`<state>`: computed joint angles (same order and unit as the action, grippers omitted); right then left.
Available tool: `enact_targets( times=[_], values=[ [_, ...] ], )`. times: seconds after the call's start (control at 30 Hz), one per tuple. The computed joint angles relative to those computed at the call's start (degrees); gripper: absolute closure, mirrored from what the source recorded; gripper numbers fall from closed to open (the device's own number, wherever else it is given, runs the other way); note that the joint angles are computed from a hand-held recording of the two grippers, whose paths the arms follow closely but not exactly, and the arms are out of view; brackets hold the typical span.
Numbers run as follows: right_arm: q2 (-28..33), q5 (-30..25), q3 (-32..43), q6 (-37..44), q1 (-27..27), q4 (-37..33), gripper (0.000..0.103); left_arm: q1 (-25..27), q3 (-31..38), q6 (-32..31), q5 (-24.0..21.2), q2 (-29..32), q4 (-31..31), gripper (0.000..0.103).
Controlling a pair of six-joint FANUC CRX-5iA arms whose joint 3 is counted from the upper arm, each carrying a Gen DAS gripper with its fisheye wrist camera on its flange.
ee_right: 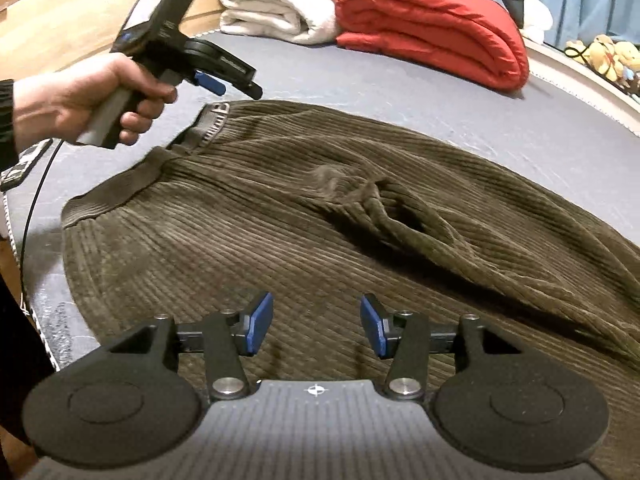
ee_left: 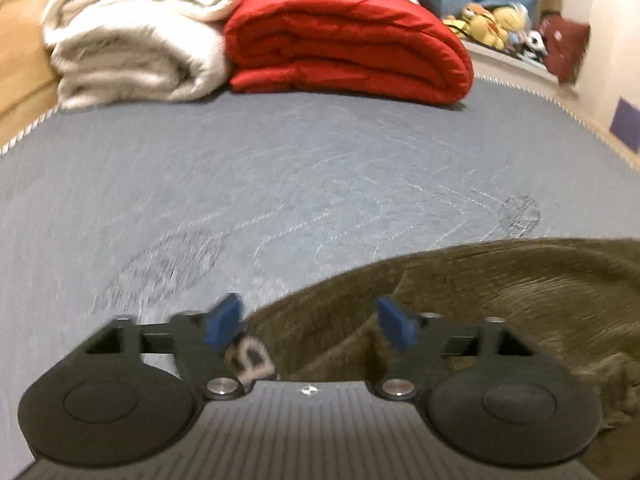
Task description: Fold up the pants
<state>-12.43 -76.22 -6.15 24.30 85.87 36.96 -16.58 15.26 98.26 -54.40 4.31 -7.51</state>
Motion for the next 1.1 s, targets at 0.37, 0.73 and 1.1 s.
enact_targets(
  times=[0.37,0.73,1.1],
  values=[
    [-0.7,-1.2,0.2,0.8,-0.8,-0.8,0.051,0.6,3.3,-13.9,-0.5,7.4,5.6,0.032],
    [-2.0,-5.9,-0.1,-3.2,-1.4,4.2,0.050,4.4,-4.3,-26.6,3.0,-0.9,19.5,0.094],
    [-13.8,-14.0,-6.6,-32.7,-6.0,16.1,0.050,11.2,-24.4,-58.5,-5.1,-24.7,43.1,0.096]
  ],
)
